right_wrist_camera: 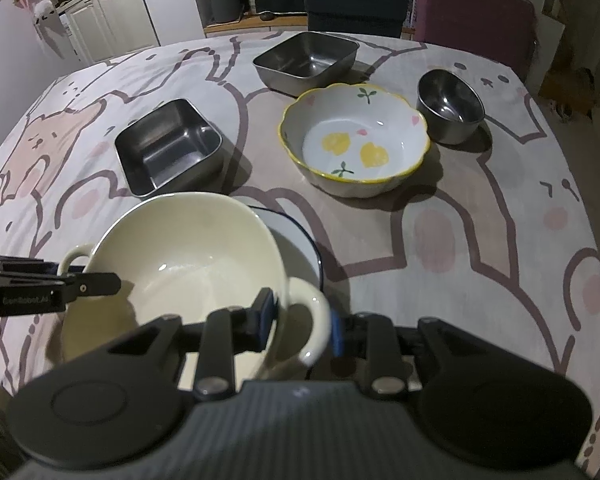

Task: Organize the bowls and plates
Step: 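Lower the cream bowl onto the cloth beside the trays and open both grippers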

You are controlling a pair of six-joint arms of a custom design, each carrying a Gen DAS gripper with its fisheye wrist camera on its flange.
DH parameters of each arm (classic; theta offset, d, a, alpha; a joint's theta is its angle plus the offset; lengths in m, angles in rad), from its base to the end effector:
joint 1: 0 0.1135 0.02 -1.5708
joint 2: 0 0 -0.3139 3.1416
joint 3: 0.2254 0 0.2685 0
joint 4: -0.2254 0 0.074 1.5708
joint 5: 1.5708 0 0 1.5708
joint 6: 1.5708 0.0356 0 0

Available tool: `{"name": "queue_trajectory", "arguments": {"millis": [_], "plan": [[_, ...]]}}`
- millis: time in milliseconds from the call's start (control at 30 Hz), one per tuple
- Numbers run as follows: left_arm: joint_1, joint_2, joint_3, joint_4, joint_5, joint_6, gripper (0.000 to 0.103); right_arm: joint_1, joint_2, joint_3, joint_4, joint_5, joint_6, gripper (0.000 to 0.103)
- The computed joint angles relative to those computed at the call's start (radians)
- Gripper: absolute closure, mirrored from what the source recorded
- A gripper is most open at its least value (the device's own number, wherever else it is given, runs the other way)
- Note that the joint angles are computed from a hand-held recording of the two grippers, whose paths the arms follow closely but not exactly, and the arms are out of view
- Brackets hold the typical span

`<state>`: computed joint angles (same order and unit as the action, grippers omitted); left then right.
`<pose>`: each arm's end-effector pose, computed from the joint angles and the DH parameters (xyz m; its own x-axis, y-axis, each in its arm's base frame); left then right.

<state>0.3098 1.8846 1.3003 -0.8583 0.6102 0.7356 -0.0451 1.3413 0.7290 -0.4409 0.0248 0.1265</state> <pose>0.3695 0.0969 0.2154 -0.8212 0.3146 -0.4762 0.5003 0.7981 -0.3356 0.2512 -0.0122 0.2226 -0.8540 0.1648 -0.4936 0.1664 0.9852 0.0410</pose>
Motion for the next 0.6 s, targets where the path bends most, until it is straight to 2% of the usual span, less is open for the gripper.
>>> {"name": "queue_trajectory", "arguments": {"millis": [233,400,600], "plan": [[-0.01,-0.025,-0.026,0.025,-0.01,0.02,0.075,-0.011,0.018,0.0,0.004,-0.012,0.02,0.069],[-0.019,-0.034,-0.036,0.037,-0.014,0.026,0.077,0.023,0.054,0.002,0.001,0.057,0.003,0.066],[-0.021,-0.03,-0.036,0.034,-0.017,0.026,0.078,0.008,0.061,0.004,0.0,0.043,0.0,0.066]]}}
